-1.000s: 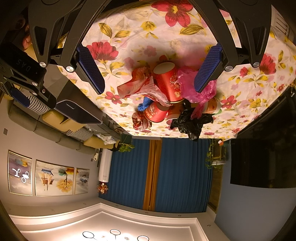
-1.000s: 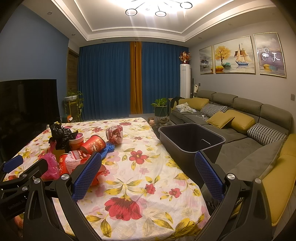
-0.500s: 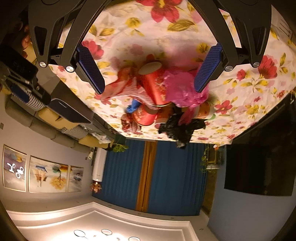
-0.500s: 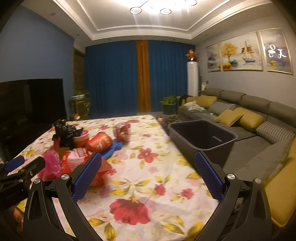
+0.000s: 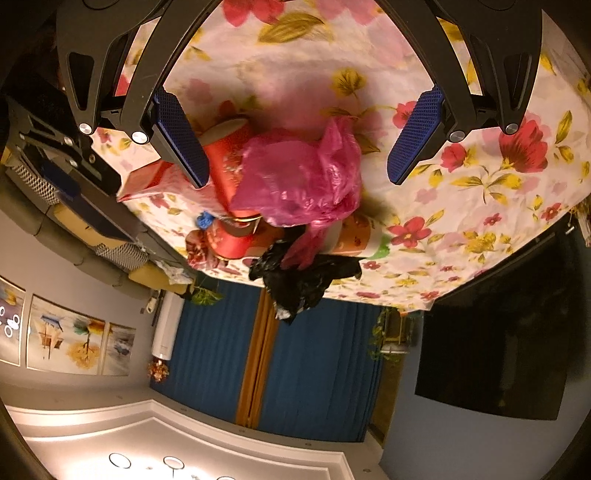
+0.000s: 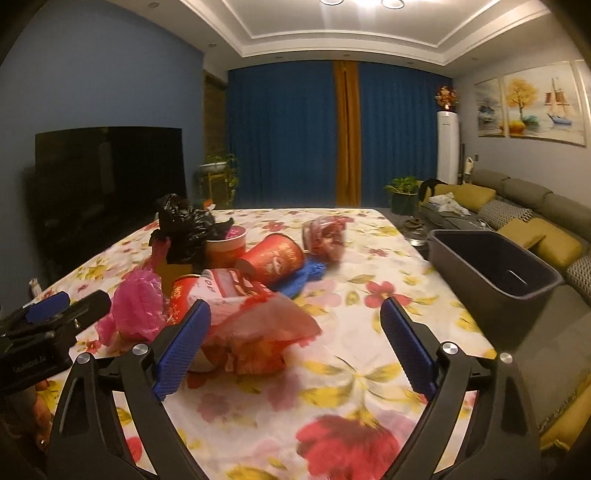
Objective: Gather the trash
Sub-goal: 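Grasp the pink plastic bag with the left tool while the right tool grasps the red-white wrapper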
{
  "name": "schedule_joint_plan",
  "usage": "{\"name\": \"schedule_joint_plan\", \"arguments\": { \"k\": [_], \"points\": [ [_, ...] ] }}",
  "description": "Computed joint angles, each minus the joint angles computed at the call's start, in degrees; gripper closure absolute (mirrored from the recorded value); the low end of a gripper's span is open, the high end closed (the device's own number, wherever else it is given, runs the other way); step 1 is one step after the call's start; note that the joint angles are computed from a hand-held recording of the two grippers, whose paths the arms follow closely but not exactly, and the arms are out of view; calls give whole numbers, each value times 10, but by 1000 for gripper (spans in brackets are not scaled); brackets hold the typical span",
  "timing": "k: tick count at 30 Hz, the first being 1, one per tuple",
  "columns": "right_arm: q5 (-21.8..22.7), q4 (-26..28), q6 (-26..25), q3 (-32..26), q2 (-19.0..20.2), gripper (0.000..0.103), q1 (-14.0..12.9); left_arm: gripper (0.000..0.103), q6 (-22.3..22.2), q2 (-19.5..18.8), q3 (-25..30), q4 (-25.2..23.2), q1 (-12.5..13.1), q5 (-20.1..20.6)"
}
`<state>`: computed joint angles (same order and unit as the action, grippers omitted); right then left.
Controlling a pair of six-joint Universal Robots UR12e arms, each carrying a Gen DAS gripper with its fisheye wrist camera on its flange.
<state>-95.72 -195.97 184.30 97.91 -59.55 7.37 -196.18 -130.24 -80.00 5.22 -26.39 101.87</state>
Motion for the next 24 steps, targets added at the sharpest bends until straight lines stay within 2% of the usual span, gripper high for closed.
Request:
{"name": "schedule_joint_plan", "arguments": {
  "k": [5,12,15,17,19,22,24],
  "points": [
    [42,31,5,-18,10,25,-7,8,-5,-9,12,-9,11,-17],
    [77,63,-1,-27,17,40,-11,8,-7,-17,20,-19,19,-41],
    [94,75,-2,-29,18,49,-14,8,-10,-19,23,-23,21,-47],
    [101,80,-2,-30,18,59,-15,8,-11,-21,25,-23,22,-51],
    [103,82,-8,-31,18,68,-15,10,-10,-23,30,-26,23,-53],
    [108,81,-14,-29,17,76,-16,16,-12,-26,38,-33,26,-65],
    [110,83,-13,-28,16,80,-16,27,-11,-28,43,-42,28,-73]
  ]
}}
